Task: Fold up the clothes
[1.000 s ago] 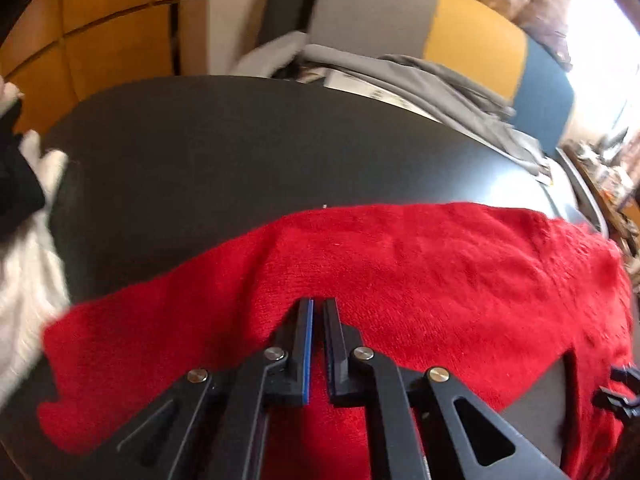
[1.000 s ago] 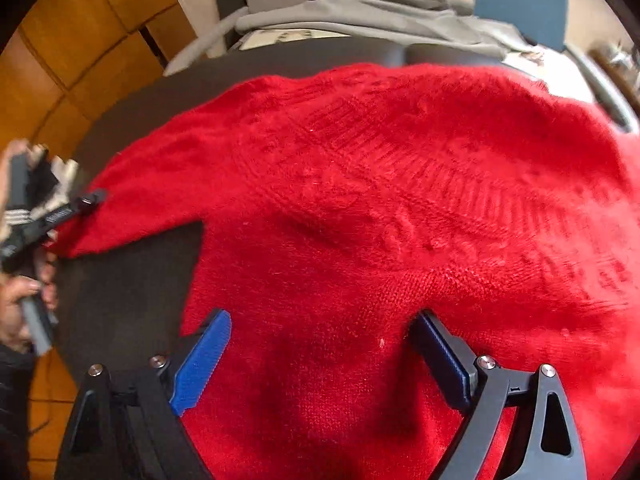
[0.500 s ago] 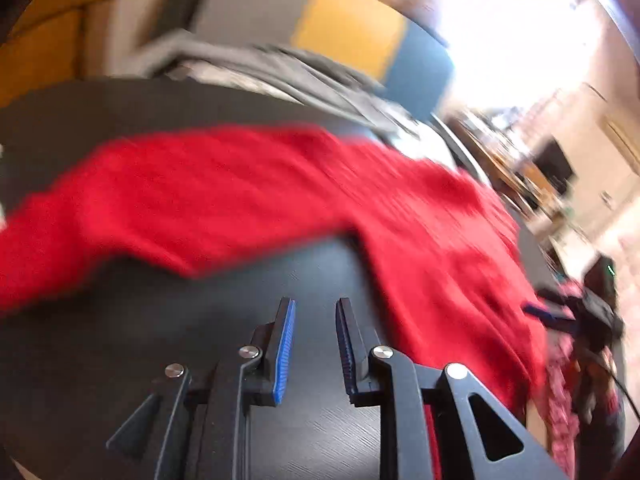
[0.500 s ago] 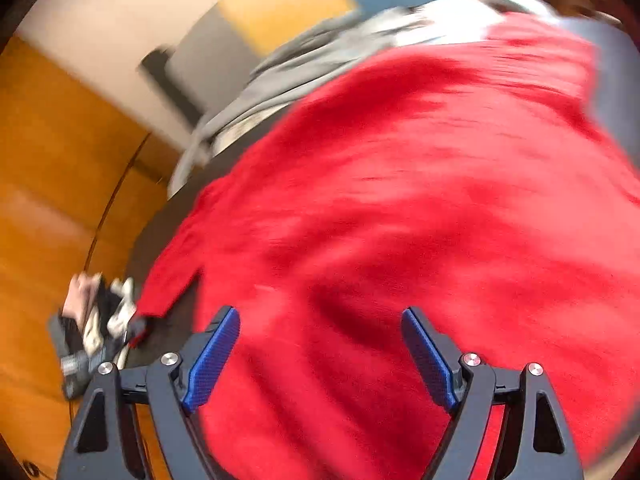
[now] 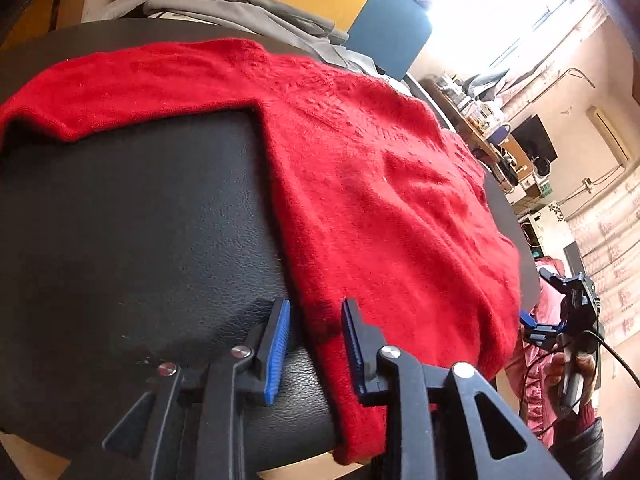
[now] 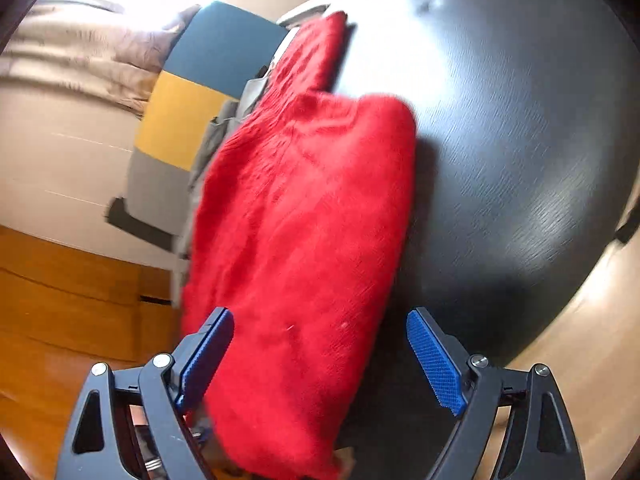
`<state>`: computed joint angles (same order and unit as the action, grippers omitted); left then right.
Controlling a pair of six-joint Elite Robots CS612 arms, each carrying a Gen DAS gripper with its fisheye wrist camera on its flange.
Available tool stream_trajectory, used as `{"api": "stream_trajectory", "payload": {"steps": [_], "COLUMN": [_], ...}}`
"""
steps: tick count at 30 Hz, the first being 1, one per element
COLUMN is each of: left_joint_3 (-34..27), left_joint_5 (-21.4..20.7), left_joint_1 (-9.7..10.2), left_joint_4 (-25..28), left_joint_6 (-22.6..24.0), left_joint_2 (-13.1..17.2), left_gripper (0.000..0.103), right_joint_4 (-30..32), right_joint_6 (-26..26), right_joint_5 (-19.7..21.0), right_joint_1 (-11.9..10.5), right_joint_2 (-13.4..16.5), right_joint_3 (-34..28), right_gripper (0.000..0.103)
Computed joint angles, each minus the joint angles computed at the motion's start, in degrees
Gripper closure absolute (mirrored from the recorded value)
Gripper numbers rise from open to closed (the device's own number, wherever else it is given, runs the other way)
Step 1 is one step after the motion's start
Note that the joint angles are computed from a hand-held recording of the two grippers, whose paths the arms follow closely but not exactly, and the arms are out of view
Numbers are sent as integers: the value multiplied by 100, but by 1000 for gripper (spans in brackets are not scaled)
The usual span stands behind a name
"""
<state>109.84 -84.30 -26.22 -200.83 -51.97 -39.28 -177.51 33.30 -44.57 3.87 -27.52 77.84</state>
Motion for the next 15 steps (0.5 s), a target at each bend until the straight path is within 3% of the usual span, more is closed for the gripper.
{"api": "stream_trajectory", "payload": {"steps": [1, 5, 7, 11, 12, 13, 15], "left_joint_3": [-75, -326, -415, -568, -597, -617, -644], "left_joint_5": [79, 383, 393, 565, 638, 701, 793], "left_joint_1": [-17, -82, -83, -132, -153, -171, -194], "left_joint_4": [71, 661, 966, 1414, 1491, 1545, 1618], "left_joint_6": [39, 294, 329, 482, 513, 537, 622], "left_joint_2": [27, 14, -19, -42, -40, -38, -35], "left_gripper": [74, 73, 73, 73, 74, 74, 77], "right_joint_4": [-129, -568, -735, -11, 125, 242, 480], "right_joint_6": [109, 343, 307, -434, -509, -563, -661], "right_joint_5": [245, 755, 671, 548, 407, 354, 350], "right_joint_1": [-1, 66, 100, 152, 174, 188, 206], "right_joint_2": [87, 357, 365, 193, 137, 124, 134], "right_joint_3": [-69, -315, -295, -235, -202, -189, -183], "right_gripper": [0, 0, 0, 2, 15, 41, 61]}}
